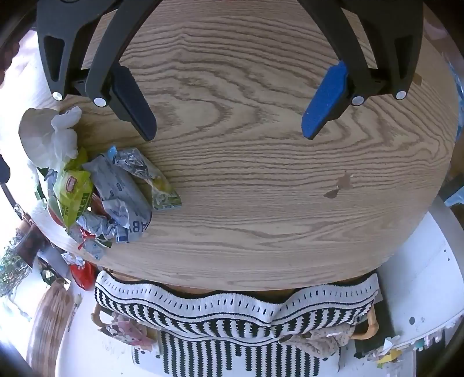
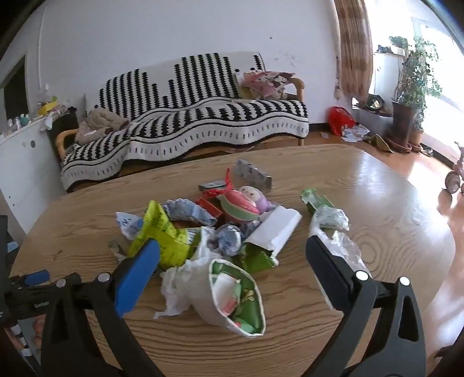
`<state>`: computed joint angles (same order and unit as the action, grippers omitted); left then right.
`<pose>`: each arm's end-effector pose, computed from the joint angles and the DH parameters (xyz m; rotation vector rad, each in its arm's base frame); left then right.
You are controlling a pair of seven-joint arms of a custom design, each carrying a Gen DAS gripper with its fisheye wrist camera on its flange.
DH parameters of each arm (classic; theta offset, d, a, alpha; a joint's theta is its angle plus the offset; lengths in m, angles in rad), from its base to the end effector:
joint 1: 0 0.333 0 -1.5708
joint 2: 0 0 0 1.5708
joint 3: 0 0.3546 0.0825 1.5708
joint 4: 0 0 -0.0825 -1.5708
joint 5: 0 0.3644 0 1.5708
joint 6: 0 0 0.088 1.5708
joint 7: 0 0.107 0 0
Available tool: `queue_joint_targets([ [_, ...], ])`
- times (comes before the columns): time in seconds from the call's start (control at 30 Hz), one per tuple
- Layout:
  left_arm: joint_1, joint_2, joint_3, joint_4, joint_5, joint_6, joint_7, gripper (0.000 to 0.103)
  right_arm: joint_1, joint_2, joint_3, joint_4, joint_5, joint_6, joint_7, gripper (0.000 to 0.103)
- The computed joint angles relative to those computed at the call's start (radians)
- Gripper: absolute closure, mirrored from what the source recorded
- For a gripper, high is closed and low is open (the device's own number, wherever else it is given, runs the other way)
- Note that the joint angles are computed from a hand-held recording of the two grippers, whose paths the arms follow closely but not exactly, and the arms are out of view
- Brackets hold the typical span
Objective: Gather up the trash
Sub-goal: 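Reach both grippers toward the trash pile on the table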
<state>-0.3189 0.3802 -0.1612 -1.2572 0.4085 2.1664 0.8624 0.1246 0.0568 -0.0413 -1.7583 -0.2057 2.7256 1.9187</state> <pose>0.6454 -0.2884 0.6467 -1.9767 1.7560 -0.6193 0.6115 0.0595 0.6774 -1.5618 1.7537 -0.7941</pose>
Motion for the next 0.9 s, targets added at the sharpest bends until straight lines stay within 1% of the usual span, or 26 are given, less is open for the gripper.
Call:
queue_joint_targets([
  [0.07, -0.001, 0.003, 0.000, 0.005, -0.002, -0.002, 0.000, 0.006, 0.000, -0.003, -0.005, -0.004, -0.024, 0.004, 0.030, 0.006],
  [0.1, 0.005, -0.001, -0.001, -0.009, -0.006, 0.012, 0.005, 0.006, 0.000, -0.005, -0.005, -0.007, -0.031, 0.006, 0.041, 0.006],
  [0.23, 0.001, -0.001, -0.002, -0.009, -0.004, 0.012, 0.005, 0.006, -0.003, -0.015, -0.003, -0.018, -0.046, 0.012, 0.052, 0.006],
  [0.27, -0.002, -0.010, -0.001, -0.044, 0.003, 0.036, -0.009, 0.006, -0.005, -0.001, -0.001, 0.004, -0.036, -0.001, 0.050, 0.006],
  [0.3, -0.002, -0.011, -0.002, -0.049, 0.005, 0.040, -0.011, 0.006, -0.006, -0.004, -0.002, 0.000, -0.031, 0.000, 0.044, 0.006],
  [0.4, -0.002, -0.004, -0.004, -0.024, 0.000, 0.019, 0.002, 0.006, -0.008, -0.002, -0.003, 0.004, -0.022, -0.003, 0.040, 0.006],
  [0.47, 0.001, -0.014, -0.002, -0.040, 0.003, 0.028, 0.001, 0.006, -0.010, -0.001, -0.006, 0.004, -0.023, 0.001, 0.045, 0.006],
  [0.5, 0.000, -0.012, -0.003, -0.035, 0.003, 0.021, 0.003, 0.006, -0.002, -0.005, -0.005, -0.002, -0.056, -0.004, 0.073, 0.006],
  [0.63, -0.003, -0.004, -0.004, -0.018, 0.001, 0.004, 0.005, 0.006, -0.009, -0.005, -0.006, -0.007, -0.040, 0.005, 0.071, 0.006],
  [0.73, -0.009, 0.000, -0.002, -0.013, 0.008, 0.011, -0.004, 0.006, -0.009, -0.004, -0.007, -0.007, -0.045, 0.003, 0.081, 0.006],
  [0.77, -0.008, 0.001, -0.002, -0.011, 0.007, 0.008, -0.002, 0.006, -0.014, -0.005, -0.009, -0.013, -0.037, 0.020, 0.074, 0.006],
  [0.83, -0.009, 0.002, -0.002, -0.008, 0.006, 0.004, -0.002, 0.006, -0.015, -0.007, -0.010, -0.013, -0.044, 0.017, 0.075, 0.006],
  [0.87, -0.008, 0.001, -0.001, -0.009, 0.007, 0.006, -0.002, 0.006, -0.016, -0.007, -0.010, -0.019, -0.042, 0.043, 0.079, 0.006],
  [0.9, -0.009, 0.001, -0.001, -0.010, 0.007, 0.007, -0.003, 0.006, -0.016, -0.007, -0.010, -0.020, -0.044, 0.043, 0.078, 0.006],
])
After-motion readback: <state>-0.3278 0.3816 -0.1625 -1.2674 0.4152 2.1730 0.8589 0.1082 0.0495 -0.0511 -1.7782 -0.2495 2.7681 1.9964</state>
